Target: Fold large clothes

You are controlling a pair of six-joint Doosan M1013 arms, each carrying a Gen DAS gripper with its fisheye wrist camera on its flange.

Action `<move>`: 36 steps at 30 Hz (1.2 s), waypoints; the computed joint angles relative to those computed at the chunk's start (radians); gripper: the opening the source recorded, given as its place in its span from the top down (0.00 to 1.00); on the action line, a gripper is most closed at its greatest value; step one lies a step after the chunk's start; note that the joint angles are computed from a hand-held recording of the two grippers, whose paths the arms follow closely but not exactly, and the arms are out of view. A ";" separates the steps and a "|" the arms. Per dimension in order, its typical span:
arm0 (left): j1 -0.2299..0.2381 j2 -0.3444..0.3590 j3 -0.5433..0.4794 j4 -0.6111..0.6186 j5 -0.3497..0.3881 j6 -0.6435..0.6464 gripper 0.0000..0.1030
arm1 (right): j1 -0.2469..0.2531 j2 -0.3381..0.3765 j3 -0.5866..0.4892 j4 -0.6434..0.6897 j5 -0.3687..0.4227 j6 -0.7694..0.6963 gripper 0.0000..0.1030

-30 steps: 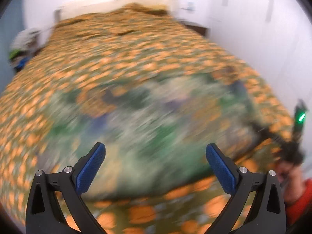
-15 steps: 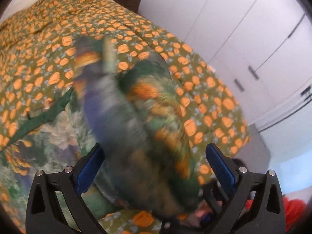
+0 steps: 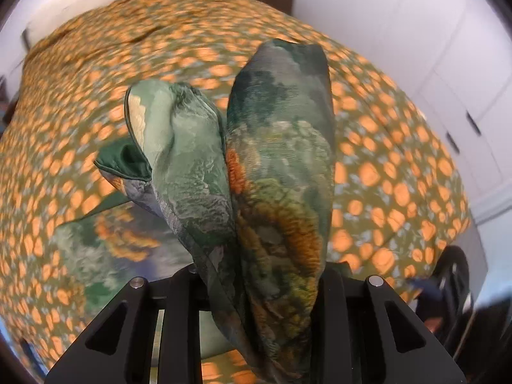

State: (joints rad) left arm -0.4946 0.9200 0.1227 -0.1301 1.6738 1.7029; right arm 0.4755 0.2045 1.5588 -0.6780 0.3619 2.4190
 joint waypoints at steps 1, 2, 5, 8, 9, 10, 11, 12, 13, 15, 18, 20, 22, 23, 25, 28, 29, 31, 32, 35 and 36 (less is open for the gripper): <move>0.020 -0.036 0.072 -0.002 -0.040 0.004 0.73 | -0.012 0.003 -0.003 0.064 0.010 -0.035 0.18; 0.036 -0.047 0.102 -0.002 -0.059 -0.001 0.73 | -0.020 0.004 -0.005 0.104 0.028 -0.055 0.18; 0.087 -0.110 0.244 -0.010 -0.127 -0.019 0.72 | -0.049 0.030 -0.034 0.275 0.080 -0.161 0.19; 0.132 -0.147 0.343 -0.007 -0.173 -0.039 0.72 | -0.062 0.066 -0.079 0.445 0.097 -0.288 0.33; 0.147 -0.157 0.372 -0.014 -0.186 -0.047 0.72 | -0.061 0.084 -0.106 0.487 0.114 -0.328 0.41; 0.164 -0.170 0.408 -0.025 -0.205 -0.059 0.72 | -0.060 0.104 -0.136 0.531 0.132 -0.377 0.44; 0.175 -0.177 0.427 -0.033 -0.215 -0.065 0.71 | -0.058 0.125 -0.170 0.578 0.153 -0.432 0.50; 0.190 -0.190 0.462 -0.046 -0.238 -0.071 0.71 | -0.054 0.149 -0.210 0.621 0.176 -0.483 0.53; 0.205 -0.204 0.498 -0.063 -0.263 -0.074 0.71 | -0.051 0.177 -0.256 0.666 0.204 -0.540 0.54; 0.229 -0.217 0.543 -0.109 -0.296 -0.073 0.70 | -0.041 0.239 -0.355 0.731 0.260 -0.641 0.54; 0.258 -0.222 0.589 -0.201 -0.319 -0.062 0.67 | -0.025 0.331 -0.486 0.822 0.336 -0.754 0.54; 0.270 -0.222 0.616 -0.228 -0.336 -0.070 0.65 | -0.013 0.390 -0.562 0.807 0.401 -0.757 0.52; 0.283 -0.223 0.661 -0.267 -0.365 -0.080 0.64 | -0.006 0.445 -0.627 0.777 0.494 -0.732 0.52; 0.290 -0.223 0.680 -0.295 -0.378 -0.081 0.63 | -0.006 0.467 -0.649 0.774 0.534 -0.712 0.52; 0.299 -0.226 0.711 -0.335 -0.406 -0.080 0.62 | -0.006 0.476 -0.642 0.768 0.534 -0.679 0.54; 0.307 -0.231 0.752 -0.383 -0.460 -0.056 0.62 | -0.001 0.494 -0.665 0.740 0.568 -0.640 0.54; 0.311 -0.233 0.766 -0.400 -0.474 -0.051 0.61 | -0.001 0.500 -0.673 0.745 0.579 -0.634 0.54; 0.318 -0.240 0.793 -0.435 -0.496 -0.050 0.60 | -0.011 0.512 -0.693 0.781 0.607 -0.628 0.54; 0.321 -0.243 0.802 -0.450 -0.504 -0.050 0.60 | -0.013 0.514 -0.699 0.789 0.616 -0.628 0.54; 0.322 -0.256 0.807 -0.445 -0.503 -0.036 0.55 | -0.013 0.522 -0.727 0.774 0.654 -0.655 0.53; 0.324 -0.257 0.796 -0.449 -0.485 -0.035 0.51 | -0.014 0.527 -0.752 0.774 0.688 -0.665 0.53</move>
